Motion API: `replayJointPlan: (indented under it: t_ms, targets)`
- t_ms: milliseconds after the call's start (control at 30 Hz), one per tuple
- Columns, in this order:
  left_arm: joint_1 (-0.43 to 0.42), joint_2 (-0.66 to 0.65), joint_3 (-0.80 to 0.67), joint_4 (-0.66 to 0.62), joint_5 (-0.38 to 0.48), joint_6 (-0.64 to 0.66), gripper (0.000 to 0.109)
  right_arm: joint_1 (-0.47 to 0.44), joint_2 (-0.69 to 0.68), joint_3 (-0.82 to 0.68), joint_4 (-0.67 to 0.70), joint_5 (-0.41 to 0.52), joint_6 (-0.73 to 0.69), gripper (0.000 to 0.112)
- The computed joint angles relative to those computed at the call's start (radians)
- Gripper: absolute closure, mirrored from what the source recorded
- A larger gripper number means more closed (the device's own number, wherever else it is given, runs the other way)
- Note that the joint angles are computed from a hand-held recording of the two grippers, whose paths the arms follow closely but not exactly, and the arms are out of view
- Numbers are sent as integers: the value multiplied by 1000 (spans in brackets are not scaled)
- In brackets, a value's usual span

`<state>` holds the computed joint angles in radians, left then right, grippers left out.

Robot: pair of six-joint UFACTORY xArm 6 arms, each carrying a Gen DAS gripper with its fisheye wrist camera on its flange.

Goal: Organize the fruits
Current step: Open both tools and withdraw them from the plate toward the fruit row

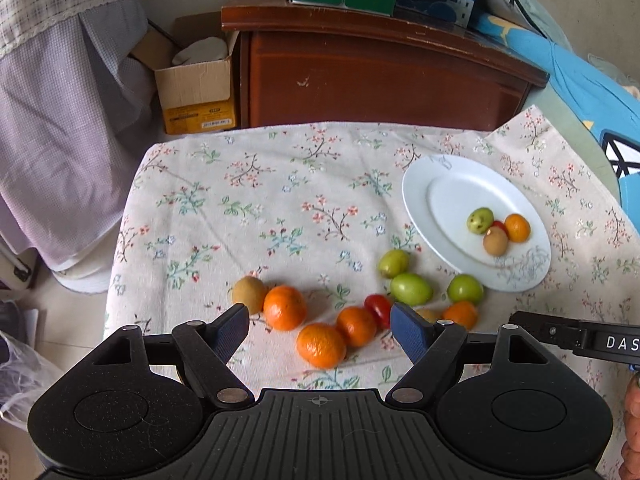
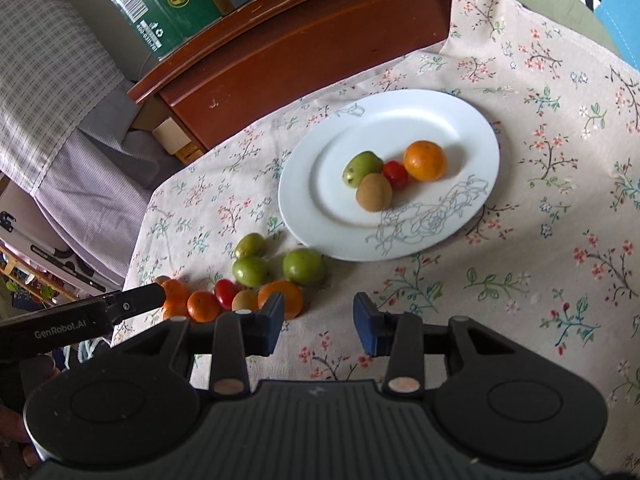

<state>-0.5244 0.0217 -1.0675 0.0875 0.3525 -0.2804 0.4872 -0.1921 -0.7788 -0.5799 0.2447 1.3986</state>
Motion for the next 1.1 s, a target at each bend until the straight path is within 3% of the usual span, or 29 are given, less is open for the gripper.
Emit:
replayJointPlan:
  t_ms: [133,467,700,867,1100]
  targets:
    - [-1,-19,41,30,-18,3,30,15,28,-10,16,-22,-45,72]
    - [0,-11,82,120,-76,-13,31,-2,117,-63,-115,-101,43,72]
    - [4,12,83,84,-114,23,34,-13,152,-75,-77,-127,38,72]
    - [-7,35,73,-22,-113,117,50,-14,159,-84,-115,-119,64,72]
    - [-13,57,65,-46,-117,147,54,-18,174,-102,-191,-115,127,73]
